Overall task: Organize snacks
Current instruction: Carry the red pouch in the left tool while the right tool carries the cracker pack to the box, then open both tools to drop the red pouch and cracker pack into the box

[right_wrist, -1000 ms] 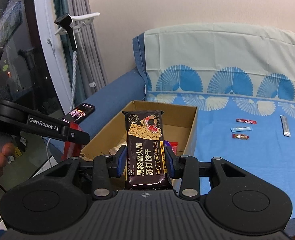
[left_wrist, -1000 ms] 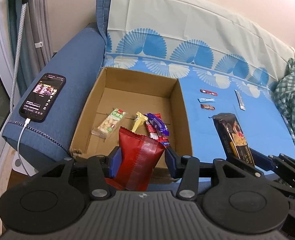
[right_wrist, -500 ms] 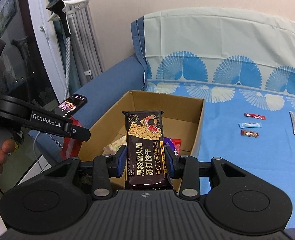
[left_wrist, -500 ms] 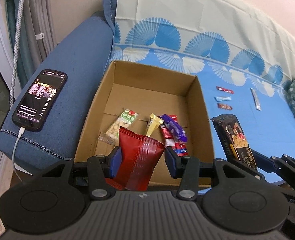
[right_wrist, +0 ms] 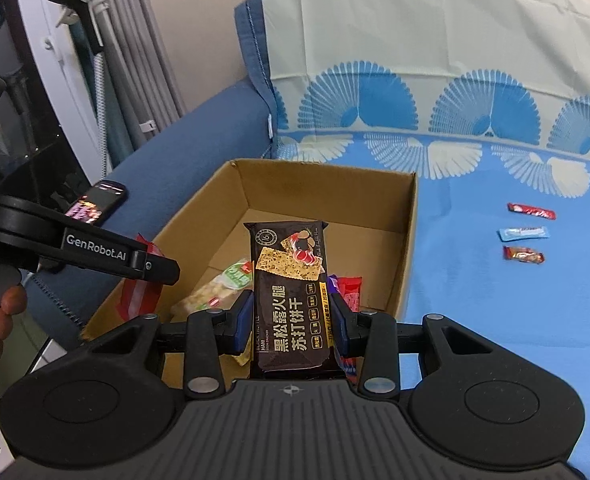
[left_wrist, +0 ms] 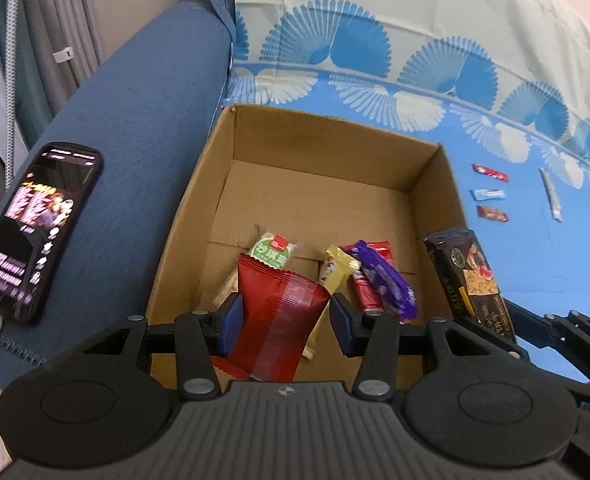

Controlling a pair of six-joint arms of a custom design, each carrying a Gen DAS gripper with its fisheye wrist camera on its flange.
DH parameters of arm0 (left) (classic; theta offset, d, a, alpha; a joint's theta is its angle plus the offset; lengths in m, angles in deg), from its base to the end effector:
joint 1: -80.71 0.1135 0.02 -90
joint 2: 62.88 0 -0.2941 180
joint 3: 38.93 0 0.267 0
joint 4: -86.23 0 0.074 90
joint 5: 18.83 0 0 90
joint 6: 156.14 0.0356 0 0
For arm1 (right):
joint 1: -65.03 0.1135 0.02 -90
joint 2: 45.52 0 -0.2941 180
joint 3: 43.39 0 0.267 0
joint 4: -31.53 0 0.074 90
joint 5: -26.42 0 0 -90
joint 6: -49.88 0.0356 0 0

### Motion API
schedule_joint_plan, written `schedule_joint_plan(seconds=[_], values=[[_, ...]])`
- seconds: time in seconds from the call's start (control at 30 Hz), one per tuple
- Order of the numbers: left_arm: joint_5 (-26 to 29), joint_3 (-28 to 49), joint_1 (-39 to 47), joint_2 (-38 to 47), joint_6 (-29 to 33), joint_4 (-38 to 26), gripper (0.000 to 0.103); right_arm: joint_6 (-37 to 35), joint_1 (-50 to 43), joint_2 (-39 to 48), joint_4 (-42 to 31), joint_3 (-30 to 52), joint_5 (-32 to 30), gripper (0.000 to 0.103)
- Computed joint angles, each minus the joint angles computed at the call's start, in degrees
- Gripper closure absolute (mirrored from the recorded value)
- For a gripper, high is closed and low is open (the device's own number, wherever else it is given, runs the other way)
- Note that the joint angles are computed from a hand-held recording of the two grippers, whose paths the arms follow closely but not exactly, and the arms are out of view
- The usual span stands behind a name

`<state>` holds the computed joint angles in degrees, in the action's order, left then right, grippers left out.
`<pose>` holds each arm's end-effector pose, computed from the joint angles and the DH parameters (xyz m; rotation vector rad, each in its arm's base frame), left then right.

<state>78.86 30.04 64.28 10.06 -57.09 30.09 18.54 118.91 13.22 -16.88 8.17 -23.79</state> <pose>0.2428 -0.0766 0.2814 0.6239 2.5462 -0.2208 0.1302 0.1397 0.2479 0.3452 2.2340 0.1271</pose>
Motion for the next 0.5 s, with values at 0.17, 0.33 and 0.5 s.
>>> schedule_joint_plan(seconds=[0.17, 0.33, 0.5], values=[[-1.90, 0.84, -1.23, 6.70, -0.42, 3.98, 0.051, -6.22, -7.41, 2.71, 8.07, -2.35, -5.77, 0.062], [-3.23, 1.43, -1.93, 10.82, -0.32, 6.77, 0.051, -8.84, -11.59, 5.71, 13.05, -3.34, -9.89, 0.062], [-4.76, 1.46, -2.49, 13.55, -0.42, 8.78, 0.050, -10.33, -14.19, 8.07, 16.74, -4.05, -12.43, 0.062]])
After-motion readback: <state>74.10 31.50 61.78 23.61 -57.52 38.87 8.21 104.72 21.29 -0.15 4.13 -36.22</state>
